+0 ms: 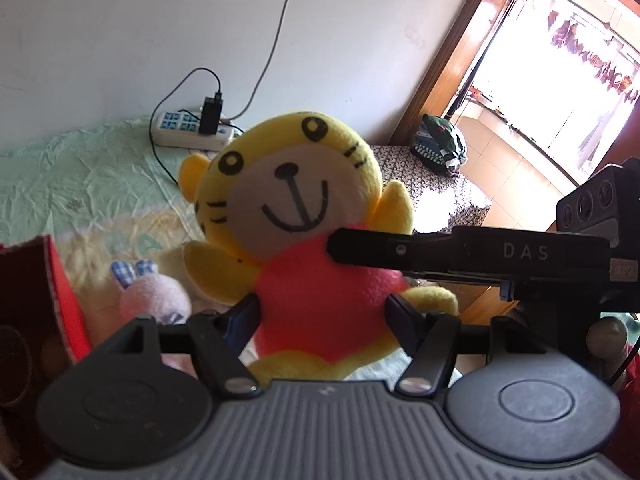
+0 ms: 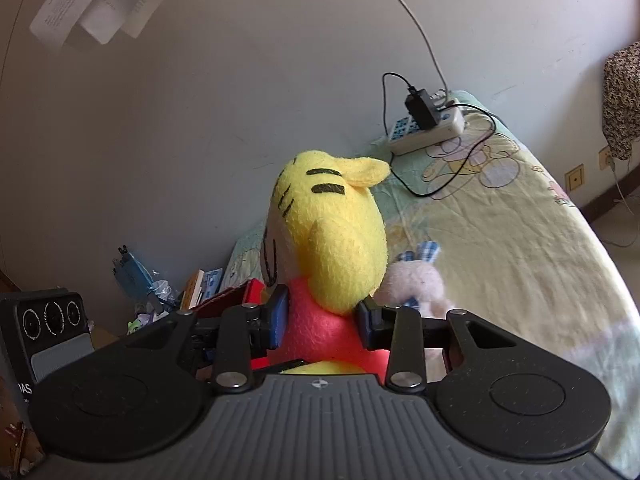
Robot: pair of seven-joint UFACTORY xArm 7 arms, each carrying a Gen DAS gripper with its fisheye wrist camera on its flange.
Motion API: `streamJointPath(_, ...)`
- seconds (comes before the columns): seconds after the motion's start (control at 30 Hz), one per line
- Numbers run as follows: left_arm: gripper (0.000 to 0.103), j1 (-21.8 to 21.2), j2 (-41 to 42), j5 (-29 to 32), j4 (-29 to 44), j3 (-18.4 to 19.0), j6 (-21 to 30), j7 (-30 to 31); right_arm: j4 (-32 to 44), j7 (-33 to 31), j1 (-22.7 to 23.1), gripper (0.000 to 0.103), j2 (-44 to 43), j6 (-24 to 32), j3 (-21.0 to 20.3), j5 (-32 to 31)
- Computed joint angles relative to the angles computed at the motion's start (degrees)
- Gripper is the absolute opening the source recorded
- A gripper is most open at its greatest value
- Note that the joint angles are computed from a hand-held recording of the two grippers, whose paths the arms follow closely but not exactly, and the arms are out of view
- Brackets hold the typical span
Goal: Organize objects
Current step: 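Lift the yellow tiger plush and carry it into the red box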
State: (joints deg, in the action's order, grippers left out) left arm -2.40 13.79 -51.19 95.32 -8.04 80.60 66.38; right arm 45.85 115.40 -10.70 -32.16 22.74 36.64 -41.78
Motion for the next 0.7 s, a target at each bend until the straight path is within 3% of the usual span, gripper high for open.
streamJointPath(0.17,0.068,5.8,5.3,-1.6,8.7,1.5,7.3,1.2,12.8,6.8,-7.0,0.037,10.4,6.4,11.2,-8.5)
streamJointPath(0.27,0.068,9.1,9.6,-1.7,14.7,1.1,10.3,0.8,21.4,11.6,-11.1,0.037,20.9,14.0,20.3,-18.1)
streamJointPath(0.37,0.068,11.4,14.3,-0.5,21.1,0.2,12.6,-1.2,29.4,13.9,-9.0,0.037,34.3,25.2,26.0,-27.8)
streamJointPath(0.43,0.068,12.6,18.0,0.7,26.1,-0.7,14.1,-3.2,34.4,12.5,-3.8,0.037,42.1,31.6,25.4,-31.7)
streamJointPath(0.53,0.068,13.8,22.4,2.6,31.7,-2.3,15.5,-5.8,41.3,8.3,3.9,0.037,50.3,38.2,22.5,-32.9)
streamJointPath(0.7,0.068,14.6,27.1,4.9,37.1,-4.4,15.2,-8.2,50.4,0.5,11.3,0.034,57.9,42.3,17.7,-30.9)
